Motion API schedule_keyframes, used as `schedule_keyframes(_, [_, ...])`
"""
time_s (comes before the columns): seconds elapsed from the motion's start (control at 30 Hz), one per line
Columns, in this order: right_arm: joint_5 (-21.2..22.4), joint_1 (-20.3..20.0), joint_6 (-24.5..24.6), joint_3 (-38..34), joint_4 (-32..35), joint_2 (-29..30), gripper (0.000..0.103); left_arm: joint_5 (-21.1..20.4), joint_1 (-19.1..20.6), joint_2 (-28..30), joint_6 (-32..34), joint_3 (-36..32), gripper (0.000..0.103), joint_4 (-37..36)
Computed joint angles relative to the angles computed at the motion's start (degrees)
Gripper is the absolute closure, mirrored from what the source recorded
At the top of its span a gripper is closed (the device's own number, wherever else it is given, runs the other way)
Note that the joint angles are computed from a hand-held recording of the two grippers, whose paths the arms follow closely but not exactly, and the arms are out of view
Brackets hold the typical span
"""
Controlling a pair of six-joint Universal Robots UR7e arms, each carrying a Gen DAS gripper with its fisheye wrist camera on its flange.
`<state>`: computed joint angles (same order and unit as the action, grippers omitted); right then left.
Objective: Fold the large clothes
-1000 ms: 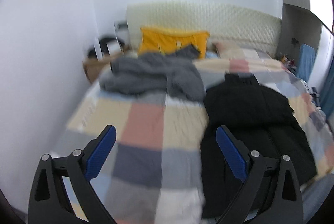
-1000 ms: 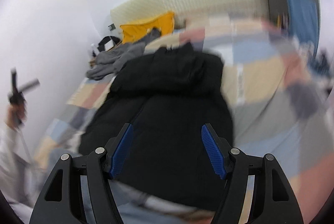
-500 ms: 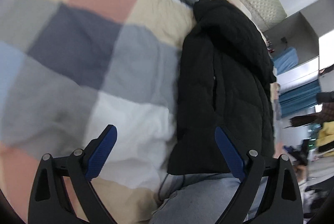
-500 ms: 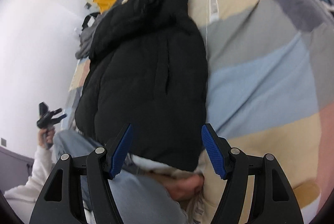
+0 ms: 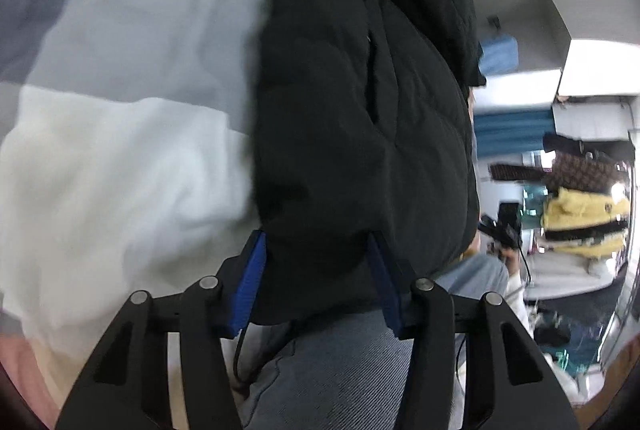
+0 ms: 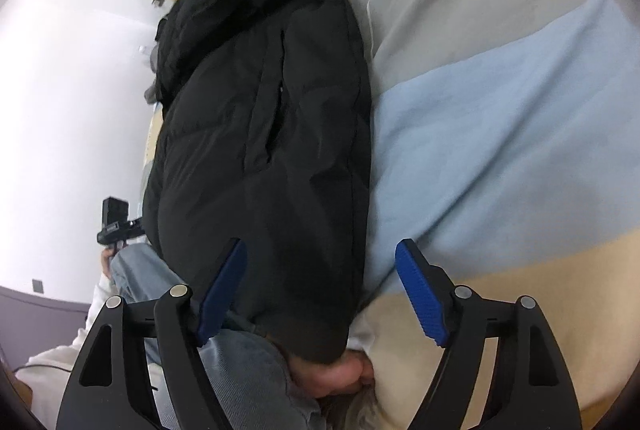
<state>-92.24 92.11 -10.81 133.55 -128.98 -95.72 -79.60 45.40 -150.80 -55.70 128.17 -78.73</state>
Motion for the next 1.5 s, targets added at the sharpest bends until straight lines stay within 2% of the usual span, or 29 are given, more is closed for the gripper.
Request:
schedule_keyframes(0.13, [-1.72, 0.96, -1.23, -1.76, 2.88, 3.69, 0.024, -4.14, 7.56, 2.93, 3.18, 0.50, 0.044, -4.67])
schedule_keyframes(0.23, [-2.53, 1.61, -1.01, -3.26, 4.63, 5.13, 0.024, -5.26, 7.31, 4.59, 4.53, 0.20, 0.024, -4.46])
schedule_keyframes(0.27, [-2.36, 1.71, -0.92, -3.71, 5.21, 5.37, 0.024, -5.74, 7.96, 5.50, 5.24, 0.01, 0.023, -4.66])
schedule_keyframes(0.4, [-1.96, 4.16, -1.84, -6.56, 10.34, 5.57, 0.023, -7.93, 10.68, 8.42, 7.68, -0.24, 0.023, -4.86])
schedule_keyframes(0.53, [-4.10, 7.48, -0.45, -9.07, 14.01, 6.14, 0.022, -9.55, 13.28, 10.97, 10.04, -0.38, 0.023, -5.78])
schedule_keyframes(0.7, [-6.53, 7.86, -1.23, -9.82, 16.81, 6.61, 0.021, -11.69, 16.31, 13.13, 12.89, -0.21, 0.023, -6.78])
schedule_keyframes(0.8, [-6.66, 6.07, -1.52, -9.71, 16.80, 6.55, 0.020, -14.48, 19.33, 14.39, 16.54, -0.22, 0.023, -8.10])
schedule_keyframes(0.97, [-7.41, 3.39, -1.65, -9.31, 16.94, 5.90, 0.020, -15.99, 17.64, 14.14, 19.27, -0.32, 0.023, -8.84])
schedule_keyframes(1.17, [-5.73, 3.87, -1.96, -9.95, 16.97, 6.45, 0.020, -19.73, 17.03, 12.60, 24.82, 0.02, 0.023, -12.62])
schedule_keyframes(1.33, [-5.34, 4.70, -2.99, -9.67, 16.41, 7.21, 0.020, -20.46, 22.62, 14.38, 24.31, 0.13, 0.023, -12.22])
schedule_keyframes(1.43, [-6.26, 3.37, -3.98, -8.52, 15.80, 7.72, 0.020, -21.22, 27.16, 16.32, 23.88, -0.41, 0.023, -10.95])
schedule_keyframes(1.5, [-5.93, 2.50, -4.42, -7.92, 15.00, 7.99, 0.020, -22.15, 28.66, 16.87, 24.63, -0.42, 0.023, -11.57])
